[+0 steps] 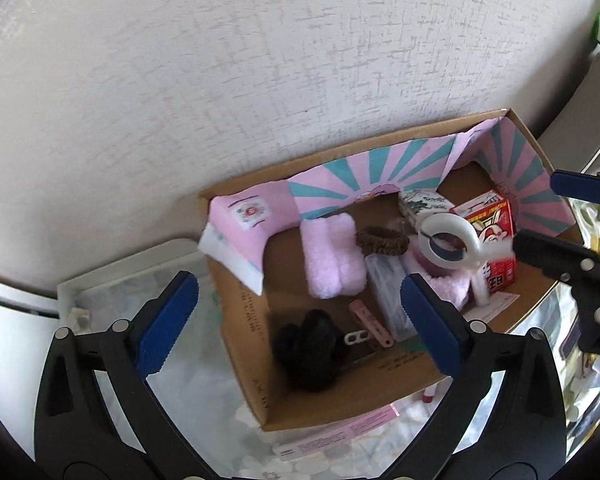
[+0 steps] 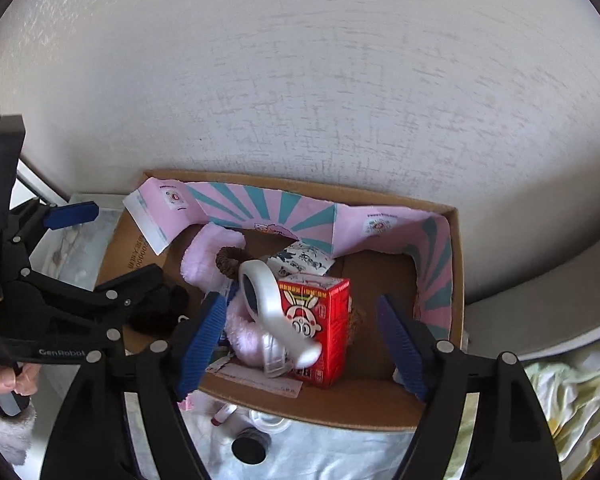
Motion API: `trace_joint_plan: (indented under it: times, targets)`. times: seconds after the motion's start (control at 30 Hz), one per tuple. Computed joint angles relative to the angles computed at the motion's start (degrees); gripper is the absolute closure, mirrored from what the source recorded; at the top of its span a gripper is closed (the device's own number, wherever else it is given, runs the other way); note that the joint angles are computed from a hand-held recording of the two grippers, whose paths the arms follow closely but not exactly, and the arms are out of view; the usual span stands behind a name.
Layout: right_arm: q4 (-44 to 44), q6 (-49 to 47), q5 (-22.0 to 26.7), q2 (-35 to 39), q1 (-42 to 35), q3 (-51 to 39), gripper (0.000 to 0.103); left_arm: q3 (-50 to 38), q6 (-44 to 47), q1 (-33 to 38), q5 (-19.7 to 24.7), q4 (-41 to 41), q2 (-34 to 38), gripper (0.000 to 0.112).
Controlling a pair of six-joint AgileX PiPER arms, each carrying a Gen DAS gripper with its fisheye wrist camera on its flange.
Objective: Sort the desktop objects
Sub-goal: 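Open both tools to drop the clothespin and white clip into the box, then withdraw both tools from the box back over the bed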
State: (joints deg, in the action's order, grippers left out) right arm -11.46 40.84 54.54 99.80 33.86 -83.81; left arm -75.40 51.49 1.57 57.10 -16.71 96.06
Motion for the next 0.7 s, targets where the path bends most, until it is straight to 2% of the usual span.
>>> trace_joint_plan:
  times: [0.1, 0.3, 0.53, 0.7]
  targets:
    - [-0.72, 2.38, -0.79, -1.07, 1.17, 1.29, 0.029, -0.62, 2.03, 1.76, 1.27, -1.02, -0.18, 0.011]
    - [-3.64, 6.86, 0.61, -2.45, 4.23, 1.7, 0.029, -1.48, 6.22, 5.51, 4.1, -3.33, -2.63, 0.011]
    - [-8.74, 13.8, 2.69, -5.86, 8.98, 3.55, 0.029, -2.09, 15.09, 14.13, 8.2, -8.74, -5.11, 0.011]
    - [-12.48, 19.7, 4.46, -8.27, 12.97, 5.26, 0.029, -0.98, 20.24, 18.71, 8.64, -10.75, -5.94, 0.011]
